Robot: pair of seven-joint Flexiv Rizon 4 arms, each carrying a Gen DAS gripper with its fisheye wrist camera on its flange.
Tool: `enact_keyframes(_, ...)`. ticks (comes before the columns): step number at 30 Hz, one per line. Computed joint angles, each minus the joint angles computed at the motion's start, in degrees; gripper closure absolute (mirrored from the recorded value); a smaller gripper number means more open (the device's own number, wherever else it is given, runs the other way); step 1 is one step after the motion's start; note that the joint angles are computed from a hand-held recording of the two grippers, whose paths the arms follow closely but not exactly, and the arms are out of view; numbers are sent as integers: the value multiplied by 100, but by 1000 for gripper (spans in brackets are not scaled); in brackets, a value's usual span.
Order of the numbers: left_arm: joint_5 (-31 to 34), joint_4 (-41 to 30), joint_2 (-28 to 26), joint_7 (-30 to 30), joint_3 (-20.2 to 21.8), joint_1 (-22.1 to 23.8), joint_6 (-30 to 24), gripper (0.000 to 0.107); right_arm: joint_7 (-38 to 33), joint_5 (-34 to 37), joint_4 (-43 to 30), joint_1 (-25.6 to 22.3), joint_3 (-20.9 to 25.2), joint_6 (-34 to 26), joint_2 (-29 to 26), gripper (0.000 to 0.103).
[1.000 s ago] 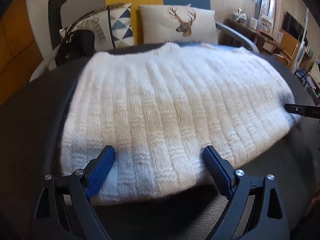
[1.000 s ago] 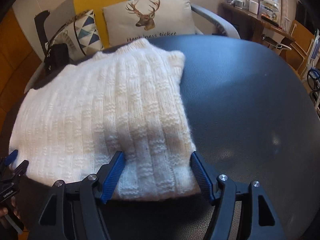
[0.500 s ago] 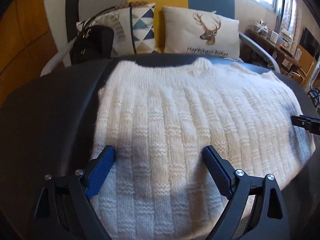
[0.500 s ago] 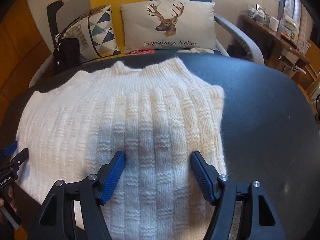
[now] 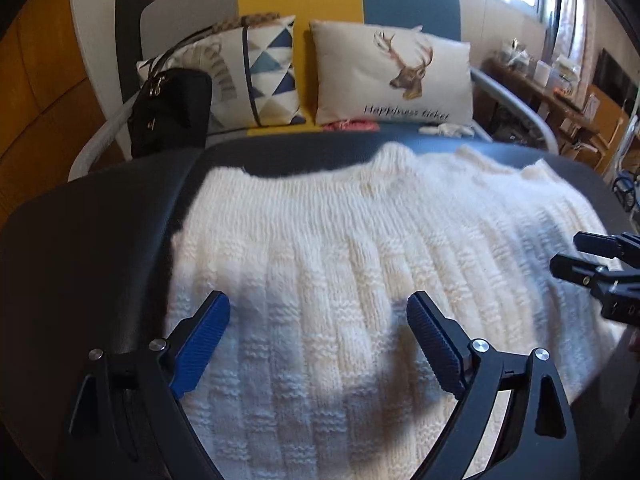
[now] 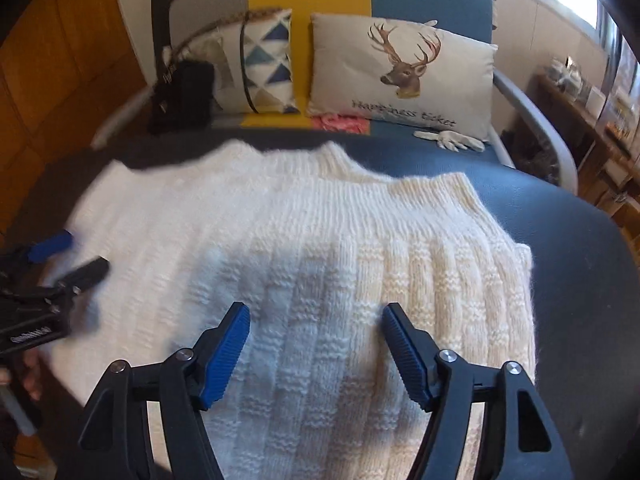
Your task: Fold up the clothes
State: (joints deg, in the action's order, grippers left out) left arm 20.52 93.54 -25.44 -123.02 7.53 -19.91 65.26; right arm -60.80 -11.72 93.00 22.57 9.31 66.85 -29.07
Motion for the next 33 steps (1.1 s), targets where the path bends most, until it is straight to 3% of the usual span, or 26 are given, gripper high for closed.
enact_keyframes(5, -1178, 897, 353, 641, -548, 815, 893, 14, -678, 1838, 38, -1244, 958, 582, 123, 33)
enact_keyframes(8, -2015, 1369, 464, 1078, -799, 1226, 1168, 14, -773, 2315, 105, -1578, 931, 535, 195, 33)
enact_keyframes(11, -2523, 1647, 534, 1357, -820, 1382, 1249, 14, -1349, 3014, -122, -2108, 1272, 122, 83, 33)
enact_keyframes(14, -2791, 1835, 600, 1566, -789, 1457, 1289, 14, -1732, 3582, -344, -2312, 1355, -278, -8, 33)
enact_keyframes(17, -3279, 2092, 671, 1990, -1050, 1700, 1438, 14, -2350, 4361, -771, -2628, 1636, -673, -273, 33)
enact_keyframes(23, -5317, 2487, 674, 3894, -2468, 2646, 1562, 14, -2906, 4861, -1414, -2512, 1480, -1285, -643, 33)
enact_keyframes(25, -5805, 2475, 652, 4341, -2672, 2764, 1485, 14, -3055, 4933, -1577, -2432, 1384, -1444, -725, 33)
enact_keyframes(30, -6673, 2245, 527, 5009, -2768, 2813, 1079, 14, -3369, 4898, -1750, -2244, 1185, -1696, -772, 23)
enact_keyframes(33, -6299, 1917, 369, 4681, -2247, 2477, 721, 14, -3501, 4651, -1685, -2064, 1026, -1738, -711, 24)
